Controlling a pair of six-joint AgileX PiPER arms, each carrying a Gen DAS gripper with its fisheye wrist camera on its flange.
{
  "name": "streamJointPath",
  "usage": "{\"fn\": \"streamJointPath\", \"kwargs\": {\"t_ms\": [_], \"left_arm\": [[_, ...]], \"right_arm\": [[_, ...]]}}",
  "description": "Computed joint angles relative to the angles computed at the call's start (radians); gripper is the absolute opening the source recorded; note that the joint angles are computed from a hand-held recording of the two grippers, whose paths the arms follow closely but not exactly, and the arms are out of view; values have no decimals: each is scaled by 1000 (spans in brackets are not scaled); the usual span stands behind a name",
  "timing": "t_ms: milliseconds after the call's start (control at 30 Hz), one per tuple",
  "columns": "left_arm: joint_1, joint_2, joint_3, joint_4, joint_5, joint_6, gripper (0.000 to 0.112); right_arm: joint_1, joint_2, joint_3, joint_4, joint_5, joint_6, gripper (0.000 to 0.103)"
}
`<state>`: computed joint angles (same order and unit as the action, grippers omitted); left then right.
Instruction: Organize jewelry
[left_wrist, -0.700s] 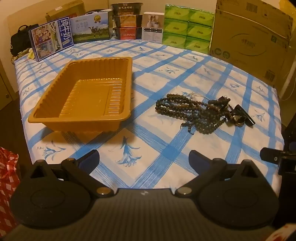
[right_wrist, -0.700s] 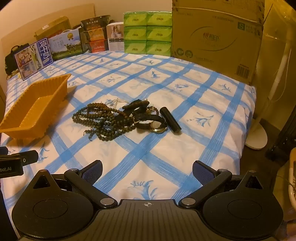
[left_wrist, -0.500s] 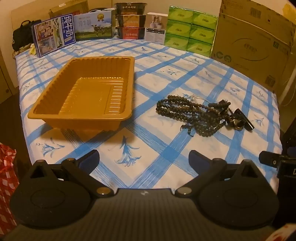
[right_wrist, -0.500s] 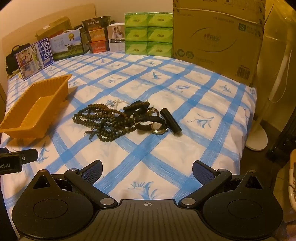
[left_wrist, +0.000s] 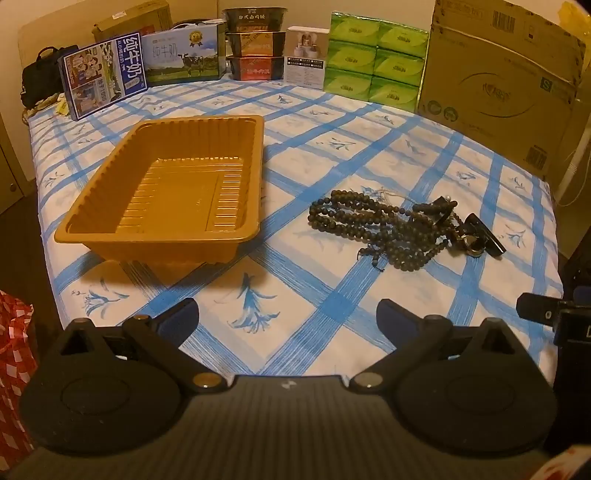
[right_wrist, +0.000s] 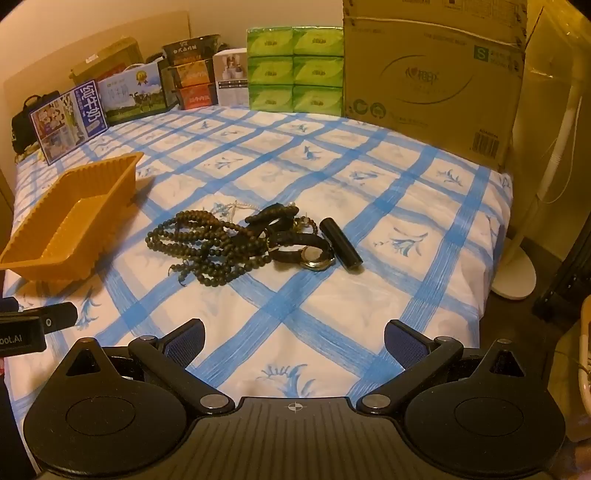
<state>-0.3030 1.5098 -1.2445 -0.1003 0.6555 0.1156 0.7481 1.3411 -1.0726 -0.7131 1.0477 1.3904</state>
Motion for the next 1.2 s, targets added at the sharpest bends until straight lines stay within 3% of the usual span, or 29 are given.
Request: {"fn": "streamJointPath", "kwargs": {"t_ms": [1200], "left_arm": [[-14,3,-10,-27,12,18,102]], "right_arm": [[-17,-11,5,4,-16,-10,102]]}}
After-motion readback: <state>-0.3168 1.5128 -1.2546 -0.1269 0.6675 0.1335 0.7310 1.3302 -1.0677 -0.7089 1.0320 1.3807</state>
